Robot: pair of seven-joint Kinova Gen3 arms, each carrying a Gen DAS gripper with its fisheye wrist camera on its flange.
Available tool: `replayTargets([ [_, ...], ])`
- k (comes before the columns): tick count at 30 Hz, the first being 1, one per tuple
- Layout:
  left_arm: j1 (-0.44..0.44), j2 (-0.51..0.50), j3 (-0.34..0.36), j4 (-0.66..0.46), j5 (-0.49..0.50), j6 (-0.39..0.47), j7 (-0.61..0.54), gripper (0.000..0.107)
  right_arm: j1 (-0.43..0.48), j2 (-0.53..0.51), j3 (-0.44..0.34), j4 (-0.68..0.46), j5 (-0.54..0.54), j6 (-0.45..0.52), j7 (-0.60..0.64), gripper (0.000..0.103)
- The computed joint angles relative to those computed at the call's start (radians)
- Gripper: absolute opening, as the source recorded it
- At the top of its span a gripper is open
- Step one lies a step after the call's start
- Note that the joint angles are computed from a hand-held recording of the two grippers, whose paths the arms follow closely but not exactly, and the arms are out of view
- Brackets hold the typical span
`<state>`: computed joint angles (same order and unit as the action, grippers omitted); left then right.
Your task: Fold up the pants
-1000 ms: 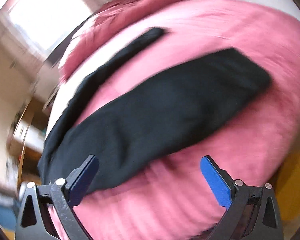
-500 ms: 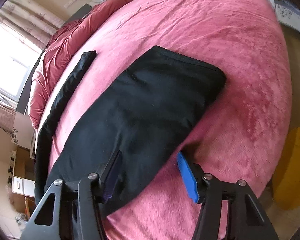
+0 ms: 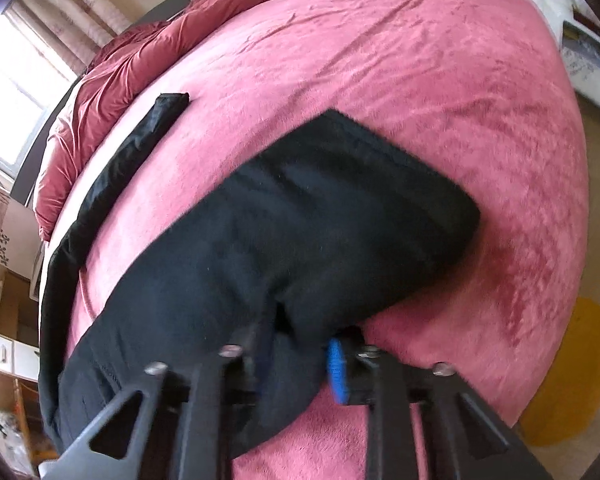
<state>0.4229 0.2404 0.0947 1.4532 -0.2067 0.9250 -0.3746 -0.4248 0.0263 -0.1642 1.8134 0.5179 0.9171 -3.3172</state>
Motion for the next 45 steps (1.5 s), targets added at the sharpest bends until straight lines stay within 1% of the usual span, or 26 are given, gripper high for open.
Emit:
replayTargets([
  [1,0.008,-0.016,-0.002,0.004,-0.014,-0.007,0.008,0.006,0.000,-0.004,0.000,-0.003,0.006,0.010,0.005,0.012],
  [5,0.010,-0.080,0.009,0.033,-0.039,-0.025,0.019,0.006,0.009,-0.053,-0.011,-0.005,0.027,0.042,0.025,0.010],
  [7,0.001,-0.103,0.029,0.036,-0.048,-0.009,0.023,0.006,0.017,-0.073,-0.023,-0.005,0.027,0.051,0.041,0.010],
  [9,0.002,-0.119,0.032,0.046,-0.054,-0.006,0.024,0.006,0.022,-0.084,-0.037,-0.008,0.022,0.074,0.053,0.009],
  [11,-0.006,-0.148,0.042,0.070,-0.039,-0.007,0.025,0.006,0.026,-0.100,-0.050,0.006,0.015,0.081,0.047,0.009],
  [18,-0.014,-0.187,0.087,0.108,-0.007,0.072,-0.003,0.006,0.053,-0.149,-0.075,0.071,-0.045,0.102,0.044,0.009],
  [21,-0.011,-0.171,0.098,0.103,0.002,0.111,-0.017,0.006,0.068,-0.165,-0.086,0.094,-0.061,0.117,0.040,0.009],
  [23,-0.010,-0.132,0.097,0.081,0.016,0.147,-0.040,0.008,0.076,-0.158,-0.084,0.096,-0.078,0.120,0.048,0.009],
  [24,-0.014,-0.111,0.101,0.063,0.025,0.172,-0.061,0.011,0.079,-0.150,-0.082,0.093,-0.085,0.120,0.060,0.009],
  [25,0.000,-0.093,0.092,0.040,0.017,0.201,-0.069,0.014,0.078,-0.138,-0.082,0.084,-0.086,0.131,0.074,0.010],
  [26,0.010,-0.083,0.089,0.022,0.005,0.225,-0.071,0.020,0.079,-0.126,-0.082,0.069,-0.089,0.150,0.089,0.010],
  [28,0.013,-0.084,0.076,0.003,0.008,0.255,-0.083,0.028,0.073,-0.124,-0.075,0.056,-0.092,0.161,0.097,0.021],
  [29,0.017,-0.085,0.072,-0.009,0.001,0.280,-0.082,0.030,0.069,-0.123,-0.078,0.045,-0.085,0.180,0.098,0.025],
  [30,0.022,-0.086,0.069,-0.020,-0.010,0.304,-0.080,0.030,0.058,-0.117,-0.079,0.029,-0.075,0.211,0.097,0.036],
  [31,0.026,-0.091,0.066,-0.031,-0.027,0.328,-0.078,0.030,0.061,-0.113,-0.098,0.009,-0.058,0.252,0.097,0.047],
  [32,0.018,-0.103,0.082,-0.037,-0.055,0.344,-0.067,0.030,0.046,-0.113,-0.098,-0.002,-0.041,0.278,0.091,0.051],
  [33,0.028,-0.110,0.083,-0.041,-0.086,0.356,-0.052,0.030,0.024,-0.107,-0.102,-0.023,-0.018,0.317,0.082,0.052],
  [34,0.052,-0.117,0.066,-0.056,-0.127,0.368,-0.044,0.030,0.018,-0.096,-0.124,-0.050,0.015,0.358,0.086,0.052],
  [35,0.058,-0.124,0.062,-0.060,-0.153,0.363,-0.038,0.030,0.001,-0.084,-0.127,-0.072,0.037,0.387,0.091,0.052],
  [36,0.045,-0.132,0.066,-0.061,-0.163,0.342,-0.045,0.030,-0.007,-0.071,-0.136,-0.095,0.056,0.405,0.102,0.053],
  [37,0.029,-0.137,0.062,-0.063,-0.161,0.309,-0.067,0.030,-0.031,-0.059,-0.126,-0.119,0.070,0.406,0.119,0.055],
  [39,0.001,-0.124,0.047,-0.089,-0.138,0.263,-0.115,0.030,-0.060,-0.027,-0.116,-0.162,0.083,0.371,0.160,0.056],
  [41,-0.043,-0.093,0.045,-0.120,-0.087,0.192,-0.170,0.030,-0.087,0.008,-0.102,-0.200,0.080,0.331,0.207,0.057],
  [42,-0.052,-0.069,0.030,-0.146,-0.056,0.176,-0.208,0.031,-0.098,0.029,-0.092,-0.219,0.071,0.298,0.238,0.058],
  [43,-0.079,-0.031,0.034,-0.190,-0.033,0.171,-0.248,0.031,-0.097,0.062,-0.099,-0.250,0.057,0.257,0.278,0.059],
  [45,-0.103,0.030,0.024,-0.261,0.024,0.170,-0.318,0.031,-0.130,0.108,-0.072,-0.291,0.027,0.201,0.344,0.059],
])
